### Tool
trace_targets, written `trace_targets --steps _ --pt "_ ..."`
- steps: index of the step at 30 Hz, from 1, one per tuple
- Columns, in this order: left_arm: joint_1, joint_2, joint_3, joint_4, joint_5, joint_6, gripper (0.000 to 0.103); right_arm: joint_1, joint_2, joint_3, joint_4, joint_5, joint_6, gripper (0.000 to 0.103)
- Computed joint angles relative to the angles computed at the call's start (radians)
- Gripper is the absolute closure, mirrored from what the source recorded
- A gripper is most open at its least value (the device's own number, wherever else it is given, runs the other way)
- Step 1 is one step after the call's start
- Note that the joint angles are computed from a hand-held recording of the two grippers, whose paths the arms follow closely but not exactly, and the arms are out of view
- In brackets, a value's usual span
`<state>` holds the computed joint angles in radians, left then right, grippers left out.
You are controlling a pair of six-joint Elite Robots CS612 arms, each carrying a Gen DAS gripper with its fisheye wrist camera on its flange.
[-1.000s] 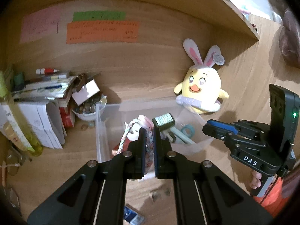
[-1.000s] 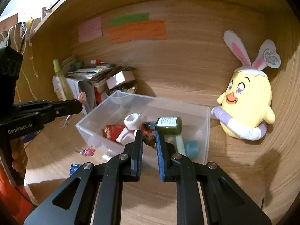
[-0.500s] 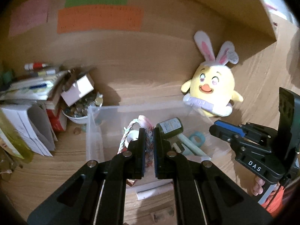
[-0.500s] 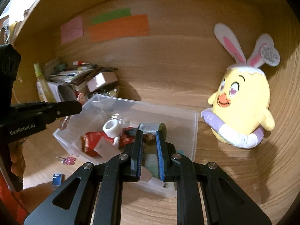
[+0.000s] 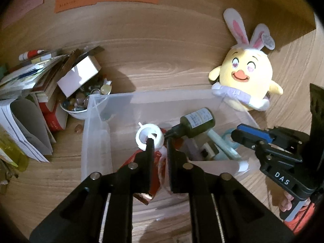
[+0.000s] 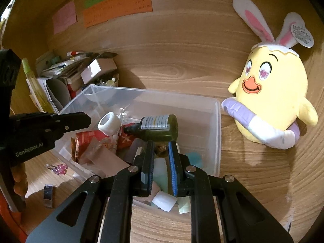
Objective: Organize objects
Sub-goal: 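Open the left gripper to drop the bracelet while the right releases the bottle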
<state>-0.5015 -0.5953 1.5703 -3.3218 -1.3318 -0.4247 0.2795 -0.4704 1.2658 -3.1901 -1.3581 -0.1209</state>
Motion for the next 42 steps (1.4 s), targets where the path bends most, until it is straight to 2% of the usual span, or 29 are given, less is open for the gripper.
trace_targets --steps 1,3,5,9,17,21,26,28,30,36,40,42 --pt "0.000 0.000 -0.001 0.004 0.003 -0.002 0.082 0.000 0.001 -0.001 0.001 -0.002 0.001 0.090" --pt "-0.002 -0.001 0.003 -0.001 0.007 -0.006 0.063 0.001 0.003 -0.006 0.008 -0.006 0.000 0.090" --pt "-0.007 -0.003 0.012 -0.018 0.019 -0.008 0.052 0.003 0.007 -0.012 0.018 -0.013 -0.001 0.090" --pt "-0.020 -0.014 0.038 -0.058 0.042 0.008 0.040 0.005 0.010 -0.018 0.029 -0.021 -0.006 0.090" --pt "-0.046 -0.034 0.089 -0.117 0.097 0.041 0.030 0.011 0.009 -0.012 0.023 -0.039 -0.018 0.089" --pt "-0.055 -0.042 0.117 -0.143 0.113 0.042 0.027 0.013 0.003 0.001 -0.002 -0.043 -0.014 0.071" --pt "-0.061 -0.054 0.149 -0.171 0.127 0.033 0.023 0.014 -0.012 0.029 -0.047 -0.038 -0.021 0.060" --pt "-0.063 -0.058 0.159 -0.178 0.133 0.029 0.021 0.014 -0.020 0.044 -0.066 -0.032 -0.024 0.053" --pt "-0.065 -0.063 0.173 -0.186 0.141 0.024 0.017 0.015 -0.027 0.057 -0.080 -0.029 -0.029 0.049" --pt "-0.068 -0.077 0.215 -0.202 0.148 0.005 0.015 0.018 -0.054 0.110 -0.106 -0.006 -0.046 0.046" --pt "-0.069 -0.087 0.246 -0.206 0.151 -0.013 0.013 0.019 -0.070 0.151 -0.143 0.013 -0.044 0.036" --pt "-0.069 -0.091 0.262 -0.205 0.150 -0.023 0.011 0.021 -0.076 0.171 -0.157 0.024 -0.044 0.036"
